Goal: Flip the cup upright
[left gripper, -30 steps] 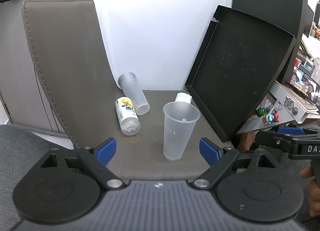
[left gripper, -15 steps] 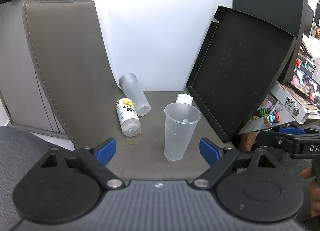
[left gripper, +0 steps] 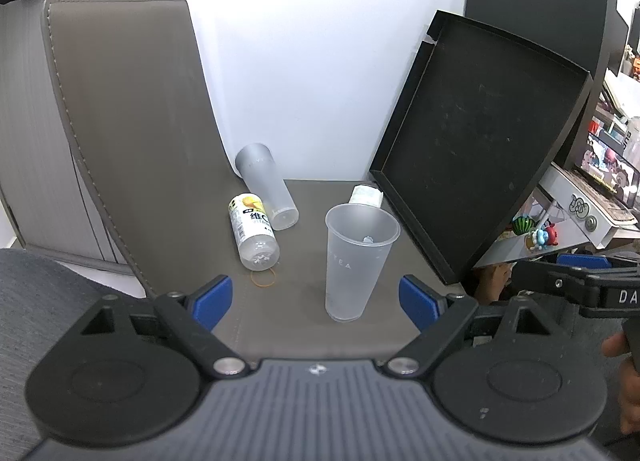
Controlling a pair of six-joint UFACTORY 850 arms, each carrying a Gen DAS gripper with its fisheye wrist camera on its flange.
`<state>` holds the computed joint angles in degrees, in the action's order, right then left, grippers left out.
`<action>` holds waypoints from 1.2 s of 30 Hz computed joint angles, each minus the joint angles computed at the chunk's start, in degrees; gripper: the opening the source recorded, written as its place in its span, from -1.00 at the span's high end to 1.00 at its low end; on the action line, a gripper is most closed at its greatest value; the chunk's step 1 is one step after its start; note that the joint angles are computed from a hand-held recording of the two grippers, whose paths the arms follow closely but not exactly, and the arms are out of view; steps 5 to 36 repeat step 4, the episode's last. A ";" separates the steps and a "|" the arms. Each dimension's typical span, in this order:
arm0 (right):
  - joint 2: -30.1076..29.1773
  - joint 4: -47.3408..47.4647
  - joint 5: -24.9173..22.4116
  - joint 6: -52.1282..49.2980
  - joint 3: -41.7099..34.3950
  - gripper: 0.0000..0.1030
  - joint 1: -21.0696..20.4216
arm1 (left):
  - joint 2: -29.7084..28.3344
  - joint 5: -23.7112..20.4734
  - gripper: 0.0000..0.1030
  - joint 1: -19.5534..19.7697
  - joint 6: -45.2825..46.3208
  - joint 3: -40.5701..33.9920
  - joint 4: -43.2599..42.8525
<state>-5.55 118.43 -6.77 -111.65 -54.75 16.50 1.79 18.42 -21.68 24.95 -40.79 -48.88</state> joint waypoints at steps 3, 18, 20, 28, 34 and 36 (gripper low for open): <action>-0.07 -0.24 0.15 0.30 -0.03 -1.00 0.02 | -0.04 1.34 -0.74 -0.60 1.10 0.15 -0.94; -0.14 -0.60 0.11 0.78 -0.04 -1.00 -0.02 | -0.09 1.18 -0.74 -0.58 0.68 0.11 -0.38; -0.14 -0.60 0.11 0.78 -0.04 -1.00 -0.02 | -0.09 1.18 -0.74 -0.58 0.68 0.11 -0.38; -0.14 -0.60 0.11 0.78 -0.04 -1.00 -0.02 | -0.09 1.18 -0.74 -0.58 0.68 0.11 -0.38; -0.14 -0.60 0.11 0.78 -0.04 -1.00 -0.02 | -0.09 1.18 -0.74 -0.58 0.68 0.11 -0.38; -0.14 -0.60 0.11 0.78 -0.04 -1.00 -0.02 | -0.09 1.18 -0.74 -0.58 0.68 0.11 -0.38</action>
